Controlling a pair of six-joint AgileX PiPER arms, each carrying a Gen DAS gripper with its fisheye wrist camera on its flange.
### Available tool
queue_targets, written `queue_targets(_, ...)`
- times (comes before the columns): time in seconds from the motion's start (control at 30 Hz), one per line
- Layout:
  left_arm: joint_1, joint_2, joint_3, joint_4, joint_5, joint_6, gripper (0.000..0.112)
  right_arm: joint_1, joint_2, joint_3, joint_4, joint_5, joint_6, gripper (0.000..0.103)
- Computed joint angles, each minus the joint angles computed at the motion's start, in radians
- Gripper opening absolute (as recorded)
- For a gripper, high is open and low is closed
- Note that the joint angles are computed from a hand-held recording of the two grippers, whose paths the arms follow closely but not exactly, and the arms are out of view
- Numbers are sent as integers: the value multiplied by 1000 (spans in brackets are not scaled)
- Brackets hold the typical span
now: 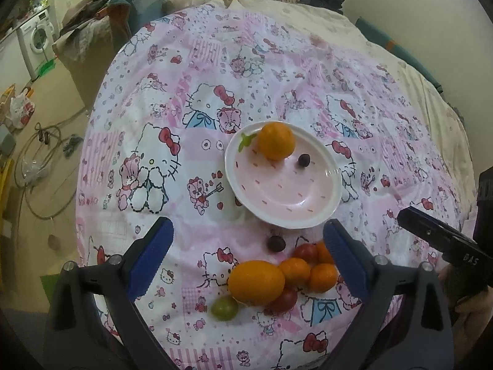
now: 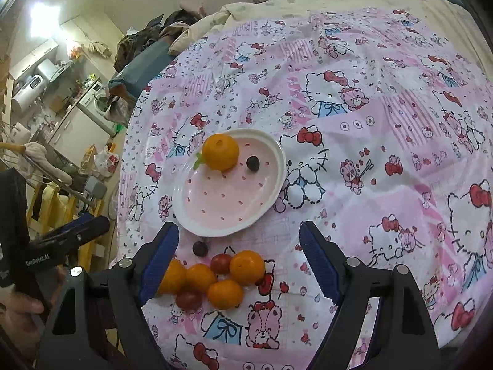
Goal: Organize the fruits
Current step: 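Grasp the second large orange with the left gripper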
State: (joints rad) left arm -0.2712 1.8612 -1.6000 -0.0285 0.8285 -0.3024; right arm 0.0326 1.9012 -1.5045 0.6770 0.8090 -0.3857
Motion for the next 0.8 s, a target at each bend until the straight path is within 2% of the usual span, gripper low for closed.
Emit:
queue_targets(0.23, 16, 3, 43, -21, -42, -1, 96, 27, 33, -5, -39, -18, 43, 83)
queue_targets(0.43, 25, 38, 31, -34, -24, 8, 96, 34, 64, -32, -60, -22, 79, 83)
queue_targets(0.57, 35, 69, 12, -133, 29, 97, 96, 32, 73, -46, -97, -18, 132, 83)
queue_targets(0.63, 26, 100, -11, -158, 80, 124, 96, 28, 85, -58, -112, -3, 156, 83)
queue_targets(0.73, 16, 154, -46, -195, 154, 143, 85, 19, 94, -59, -105, 10, 166, 83)
queue_targets(0.8, 15, 183, -61, -205, 187, 132, 84, 15, 94, -57, -98, 13, 167, 83)
